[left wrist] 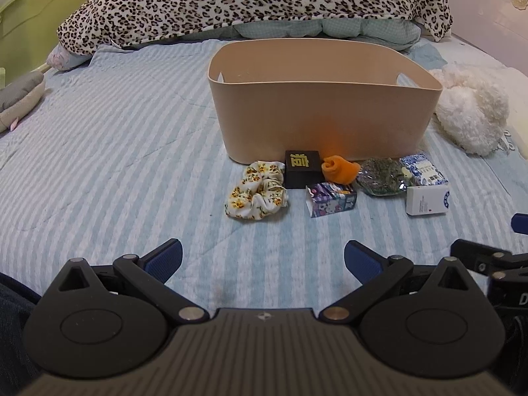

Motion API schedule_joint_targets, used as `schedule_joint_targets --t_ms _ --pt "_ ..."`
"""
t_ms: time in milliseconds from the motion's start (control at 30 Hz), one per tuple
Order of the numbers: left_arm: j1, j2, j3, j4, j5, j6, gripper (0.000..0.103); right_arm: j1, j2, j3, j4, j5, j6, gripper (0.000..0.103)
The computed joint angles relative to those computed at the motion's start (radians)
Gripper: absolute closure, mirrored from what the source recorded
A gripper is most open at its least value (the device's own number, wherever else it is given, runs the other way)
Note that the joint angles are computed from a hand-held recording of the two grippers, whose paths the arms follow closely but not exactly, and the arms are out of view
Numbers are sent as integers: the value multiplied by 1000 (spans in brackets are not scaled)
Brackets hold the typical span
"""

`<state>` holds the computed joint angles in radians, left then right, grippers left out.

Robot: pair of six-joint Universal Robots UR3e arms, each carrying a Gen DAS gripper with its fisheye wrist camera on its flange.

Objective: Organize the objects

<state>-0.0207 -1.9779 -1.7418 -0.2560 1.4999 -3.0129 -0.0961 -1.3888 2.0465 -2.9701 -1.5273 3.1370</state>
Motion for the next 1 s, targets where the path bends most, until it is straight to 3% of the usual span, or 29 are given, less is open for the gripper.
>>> schedule_joint_targets --t_ms 533,733,1000 --pt "15 -218 268 -39 69 27 0 44 179 -276 100 -66 99 0" --pt "6 -349 413 -67 110 34 0 71 293 -394 156 -156 104 1" --pt "30 -445 518 -105 32 49 0 51 392 -489 226 -147 147 16"
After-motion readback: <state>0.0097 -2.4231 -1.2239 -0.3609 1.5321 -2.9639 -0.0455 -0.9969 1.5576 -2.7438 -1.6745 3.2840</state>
